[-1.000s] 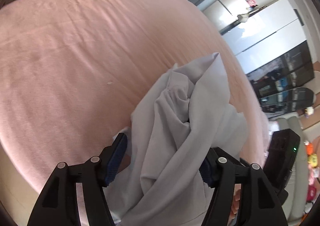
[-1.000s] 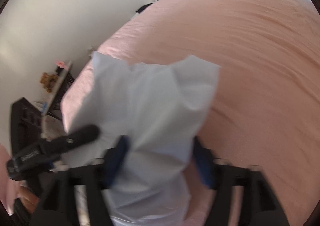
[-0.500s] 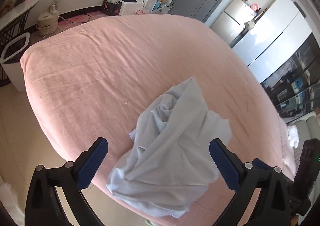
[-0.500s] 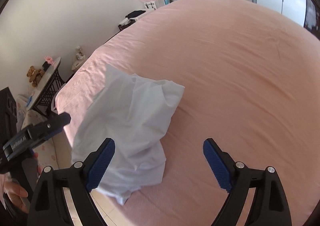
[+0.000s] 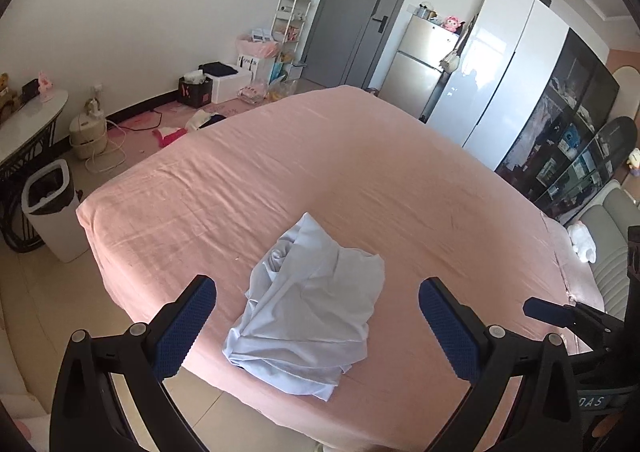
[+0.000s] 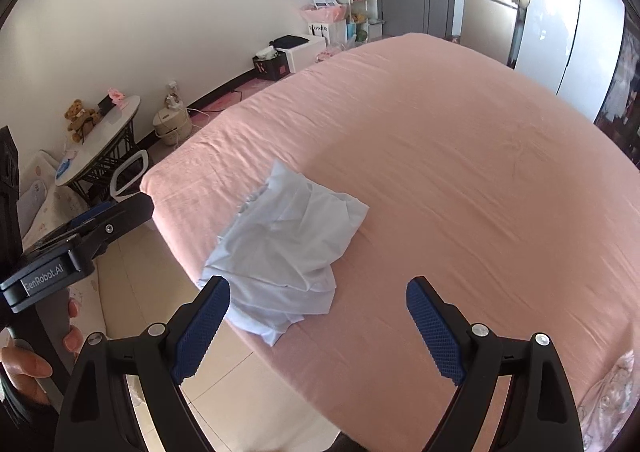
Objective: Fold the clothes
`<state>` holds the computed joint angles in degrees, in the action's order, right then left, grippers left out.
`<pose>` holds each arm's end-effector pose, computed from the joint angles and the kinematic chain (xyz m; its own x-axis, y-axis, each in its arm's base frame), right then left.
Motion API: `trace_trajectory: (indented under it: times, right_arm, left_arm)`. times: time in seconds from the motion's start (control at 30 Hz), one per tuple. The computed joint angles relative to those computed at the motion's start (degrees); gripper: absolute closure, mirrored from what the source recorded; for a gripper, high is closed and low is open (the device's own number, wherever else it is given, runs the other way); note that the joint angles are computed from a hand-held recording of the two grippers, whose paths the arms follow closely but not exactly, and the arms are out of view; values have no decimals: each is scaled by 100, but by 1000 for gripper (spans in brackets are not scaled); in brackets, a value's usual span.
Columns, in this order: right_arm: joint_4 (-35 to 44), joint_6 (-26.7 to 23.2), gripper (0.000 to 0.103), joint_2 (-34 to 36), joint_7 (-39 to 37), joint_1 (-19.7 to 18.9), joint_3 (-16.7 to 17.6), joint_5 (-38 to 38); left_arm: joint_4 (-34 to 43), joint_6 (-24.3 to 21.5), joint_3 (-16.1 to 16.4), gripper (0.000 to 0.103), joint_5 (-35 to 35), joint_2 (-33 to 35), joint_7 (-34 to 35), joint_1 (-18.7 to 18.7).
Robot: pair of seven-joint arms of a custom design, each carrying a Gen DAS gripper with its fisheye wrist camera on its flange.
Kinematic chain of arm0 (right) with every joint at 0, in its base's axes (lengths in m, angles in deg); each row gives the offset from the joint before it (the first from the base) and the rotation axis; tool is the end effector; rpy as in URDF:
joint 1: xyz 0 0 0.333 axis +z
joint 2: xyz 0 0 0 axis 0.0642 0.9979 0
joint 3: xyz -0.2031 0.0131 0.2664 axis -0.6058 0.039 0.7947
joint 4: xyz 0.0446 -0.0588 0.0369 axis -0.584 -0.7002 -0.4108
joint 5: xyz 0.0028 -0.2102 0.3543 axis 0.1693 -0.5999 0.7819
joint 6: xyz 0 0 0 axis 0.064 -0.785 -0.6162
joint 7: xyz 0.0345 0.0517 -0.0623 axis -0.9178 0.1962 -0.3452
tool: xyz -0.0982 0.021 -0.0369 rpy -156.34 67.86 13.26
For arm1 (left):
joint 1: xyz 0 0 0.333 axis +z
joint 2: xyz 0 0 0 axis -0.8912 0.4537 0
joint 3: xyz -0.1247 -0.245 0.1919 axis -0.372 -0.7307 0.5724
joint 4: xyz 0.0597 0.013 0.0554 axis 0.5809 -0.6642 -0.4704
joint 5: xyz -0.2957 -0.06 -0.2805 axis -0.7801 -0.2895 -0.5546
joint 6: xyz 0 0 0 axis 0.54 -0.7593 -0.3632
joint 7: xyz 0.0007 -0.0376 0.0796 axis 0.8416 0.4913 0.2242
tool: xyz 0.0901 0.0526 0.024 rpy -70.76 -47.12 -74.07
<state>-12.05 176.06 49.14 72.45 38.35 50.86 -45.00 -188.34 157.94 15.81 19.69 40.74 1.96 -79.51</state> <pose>0.5061 0.4464 0.7316 0.5072 -0.8576 -0.0858 -0.7319 -0.3760 -0.5683 0.4339 -0.3345 0.6978 0.1849 -0.9372 0.2956 -0.6299 -0.3439 -0.6964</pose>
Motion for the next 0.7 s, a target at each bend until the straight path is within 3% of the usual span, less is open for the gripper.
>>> trace_trajectory:
  times: [0.17, 0.4, 0.5, 0.6, 0.7]
  right_arm:
    - [-89, -42, 13, -330, 268, 83, 63, -203]
    - [-295, -86, 11, -768, 808, 120, 206, -451]
    - [-868, 234, 10, -1213, 1150, 31, 275, -632]
    - [-1321, 413, 10, -1582, 1236, -97, 407, -847]
    - [-1669, 491, 10, -1859, 1212, -220, 568, -1069]
  left_arm:
    - [112, -342, -216, 0, 276, -241, -131, -30]
    - [548, -1517, -773, 0, 1028, -385, -749, -68]
    - [413, -1455, -704, 0, 902, -554, -897, -215]
    - [439, -1732, -878, 0, 1021, -599, -1072, -251]
    - [752, -2501, -1171, 0, 1262, -402, -977, -319]
